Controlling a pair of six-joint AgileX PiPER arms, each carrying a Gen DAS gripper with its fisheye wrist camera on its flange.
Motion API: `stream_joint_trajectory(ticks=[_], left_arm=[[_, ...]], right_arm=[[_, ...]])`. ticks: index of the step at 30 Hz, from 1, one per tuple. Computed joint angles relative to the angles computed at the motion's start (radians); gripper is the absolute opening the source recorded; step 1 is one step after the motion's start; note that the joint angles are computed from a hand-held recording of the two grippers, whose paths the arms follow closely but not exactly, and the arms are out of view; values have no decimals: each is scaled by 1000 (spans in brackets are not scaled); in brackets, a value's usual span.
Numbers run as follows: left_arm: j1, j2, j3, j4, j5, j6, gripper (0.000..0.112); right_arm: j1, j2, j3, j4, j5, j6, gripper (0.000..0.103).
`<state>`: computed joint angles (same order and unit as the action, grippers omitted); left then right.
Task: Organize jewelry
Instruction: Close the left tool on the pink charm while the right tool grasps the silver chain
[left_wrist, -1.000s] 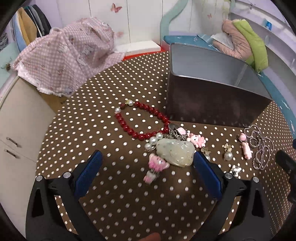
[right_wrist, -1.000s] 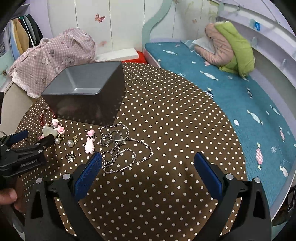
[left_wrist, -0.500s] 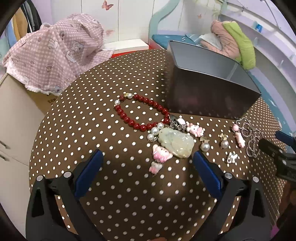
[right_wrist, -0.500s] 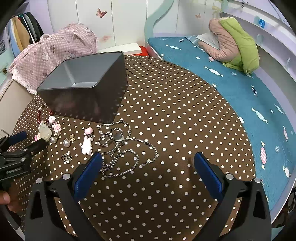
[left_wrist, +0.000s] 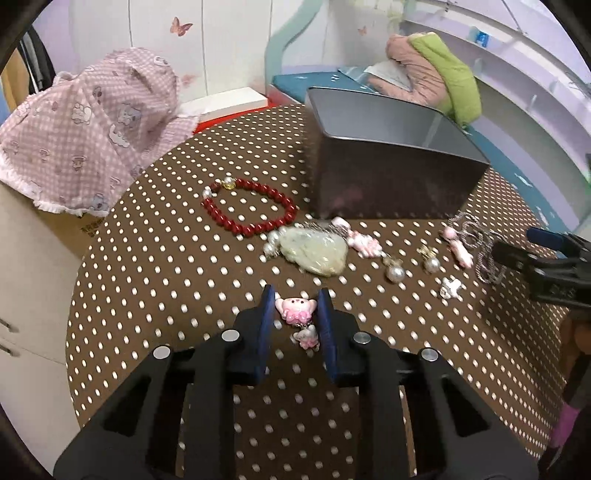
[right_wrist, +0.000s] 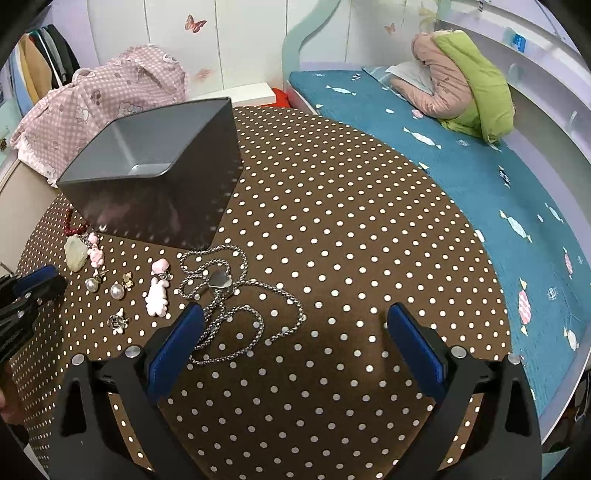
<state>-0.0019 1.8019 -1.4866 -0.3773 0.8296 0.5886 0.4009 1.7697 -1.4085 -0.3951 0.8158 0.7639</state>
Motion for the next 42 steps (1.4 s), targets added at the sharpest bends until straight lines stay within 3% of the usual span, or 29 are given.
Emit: stream_joint_trajectory(ticks=[4,7,9,11,14,18,28,33,36,37,38,39,40,42], left_arm=[[7,-40,57,-43,-1,23,23],[4,-58,80,-67,5,21,23],[3,-64,85,-80,9,23,23],[-2,-67,86,-92,12,24,23],[-7,-75,79,-115,22,25,23],[-6,-88,63,-136,35,22,23],[15,-109,-27,-150,66,17,23],[27,-108,-112,-155,84,16,23],[30,-108,-164,-159,97,16,23],[31,-109,-168,-162,97,17,23],[31,-110,-171,-164,99,17,23],[28,-111,-170,-166,101,15,23],[24,-114,-166,-164,102,12,23],[15,-122,-142,-163,97,11,23]], right_arm=[[3,21,-7,0,-12,-21,95],[9,26,1,-4,-52,-46,88],[12,28,-9,20,-70,-104,75],[19,36,-30,33,-65,-134,42],[10,58,-76,92,-48,-211,8],[-31,24,-46,216,-96,-310,2],[-46,-96,-65,290,-98,-411,1],[-37,-120,-145,274,-49,-454,1],[-27,-77,-209,229,35,-449,4],[-29,-63,-201,227,41,-438,18],[-35,-52,-180,236,32,-436,45],[-32,-41,-151,221,10,-405,58],[-33,-33,-131,215,-4,-385,67],[-35,0,-100,222,-27,-364,67]])
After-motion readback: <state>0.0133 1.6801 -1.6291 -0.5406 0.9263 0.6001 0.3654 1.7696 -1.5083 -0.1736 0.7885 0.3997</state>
